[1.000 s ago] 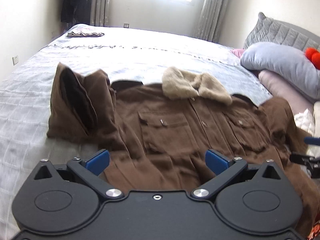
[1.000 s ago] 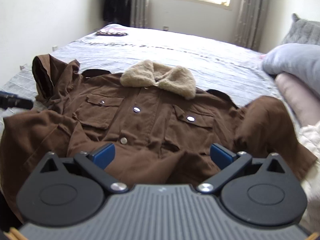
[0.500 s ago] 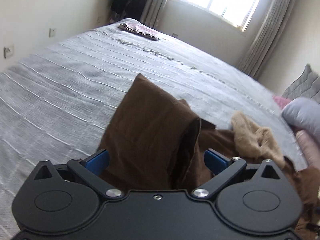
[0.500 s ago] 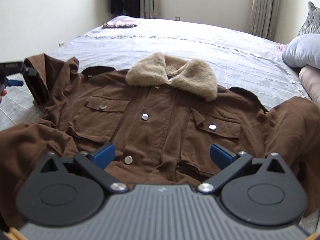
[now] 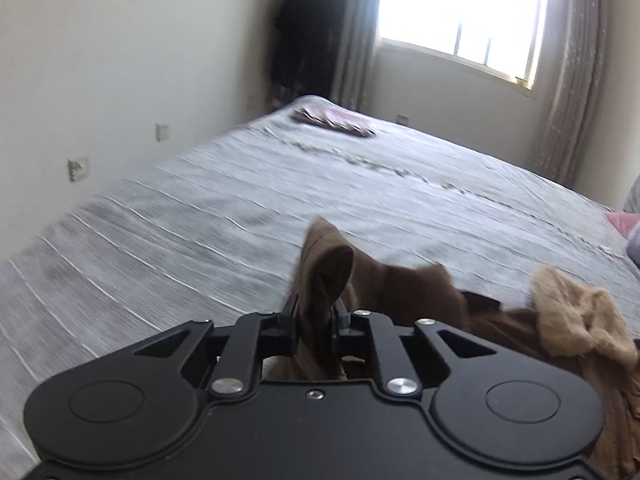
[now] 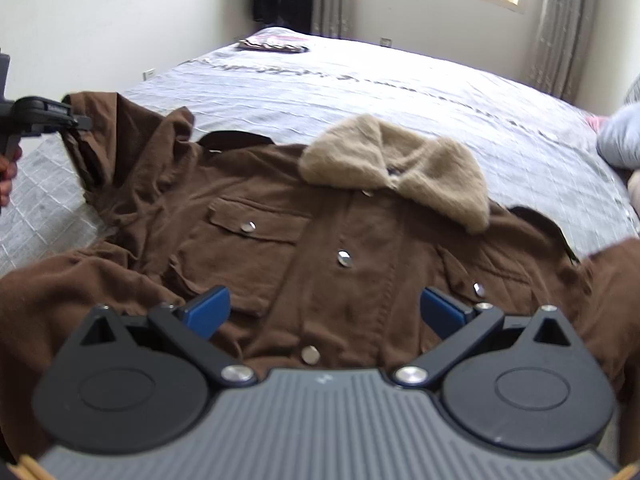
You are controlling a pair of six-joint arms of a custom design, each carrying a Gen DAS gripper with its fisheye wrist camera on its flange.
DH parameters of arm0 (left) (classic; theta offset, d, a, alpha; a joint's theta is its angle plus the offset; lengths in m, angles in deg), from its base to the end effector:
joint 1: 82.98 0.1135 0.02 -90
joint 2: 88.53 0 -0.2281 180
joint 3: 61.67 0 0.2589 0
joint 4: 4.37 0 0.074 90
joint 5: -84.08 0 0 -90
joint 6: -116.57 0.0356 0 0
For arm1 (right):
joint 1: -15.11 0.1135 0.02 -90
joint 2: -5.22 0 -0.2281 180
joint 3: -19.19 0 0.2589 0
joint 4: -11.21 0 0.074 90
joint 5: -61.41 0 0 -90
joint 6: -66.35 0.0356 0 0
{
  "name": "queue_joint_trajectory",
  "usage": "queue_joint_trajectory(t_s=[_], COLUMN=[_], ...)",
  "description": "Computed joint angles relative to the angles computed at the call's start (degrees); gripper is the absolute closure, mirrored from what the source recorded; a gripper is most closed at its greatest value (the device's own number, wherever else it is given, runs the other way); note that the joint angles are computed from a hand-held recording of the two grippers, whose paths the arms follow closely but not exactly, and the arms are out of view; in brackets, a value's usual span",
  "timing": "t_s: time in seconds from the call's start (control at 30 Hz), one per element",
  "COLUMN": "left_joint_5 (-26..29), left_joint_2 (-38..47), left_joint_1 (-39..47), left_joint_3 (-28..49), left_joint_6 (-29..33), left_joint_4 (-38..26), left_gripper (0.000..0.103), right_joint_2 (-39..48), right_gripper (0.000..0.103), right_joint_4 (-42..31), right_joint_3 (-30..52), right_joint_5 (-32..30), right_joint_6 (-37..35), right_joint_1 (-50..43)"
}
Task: Fold large clothes
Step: 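Grasp the brown coat's side edge with the left tool and lift it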
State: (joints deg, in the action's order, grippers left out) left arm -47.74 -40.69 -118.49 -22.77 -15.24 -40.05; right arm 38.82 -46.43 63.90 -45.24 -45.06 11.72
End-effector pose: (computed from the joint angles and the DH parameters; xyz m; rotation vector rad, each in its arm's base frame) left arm 0.1719 -0.0935 0.1717 -0.4495 2.0745 0.0779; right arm 0.1588 0.0008 0.2112 -0.5012 2.2893 0.1341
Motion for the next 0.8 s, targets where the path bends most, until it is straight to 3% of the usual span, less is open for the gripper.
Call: queue_joint_trajectory(t_s=[0.17,0.27,0.37,0.47,0.5,0.57,0.67,0.73,0.8], left_joint_5=[6.2,14.3,28.1,33.3,36.0,43.0,54.5,63.7,70.4], left_joint_2=[-15.6,-17.8,-10.4,0.9,6.4,17.0,16.4,17.9,21.6], left_joint_1=[20.9,38.0,54.0,60.5,62.8,67.8,75.9,82.1,86.6], left_joint_3=[-2.8,-3.6,-2.8,-4.2,-4.2,-4.2,-10.9,-11.3,-9.7], left_joint_6=[13.8,23.0,27.6,31.4,33.1,37.1,44.5,49.0,50.0], left_joint_4=[-6.2,-4.6,-1.8,4.0,6.4,12.2,22.6,24.0,24.7], left_gripper=[0.091,0.091,0.091,0.09,0.086,0.086,0.073,0.059,0.058], right_joint_2=[7.4,14.6,23.9,35.5,39.6,47.8,59.4,66.1,72.9], right_gripper=[0.001,0.001,0.001,0.001,0.001,0.002,0.004,0.004,0.004], right_joint_4=[7.2,12.8,19.2,25.5,27.3,30.2,33.2,34.4,33.6], right_joint_3=[2.0,3.9,7.3,13.0,15.2,20.0,28.4,33.9,40.9], right_joint_5=[5.2,7.0,7.2,6.6,6.6,6.7,7.7,8.4,8.5], right_joint_6=[2.6,3.5,2.4,0.8,0.2,-1.2,-3.2,-5.5,-7.2], right_joint_1=[7.8,11.1,14.0,16.2,17.0,18.3,20.1,21.2,22.2])
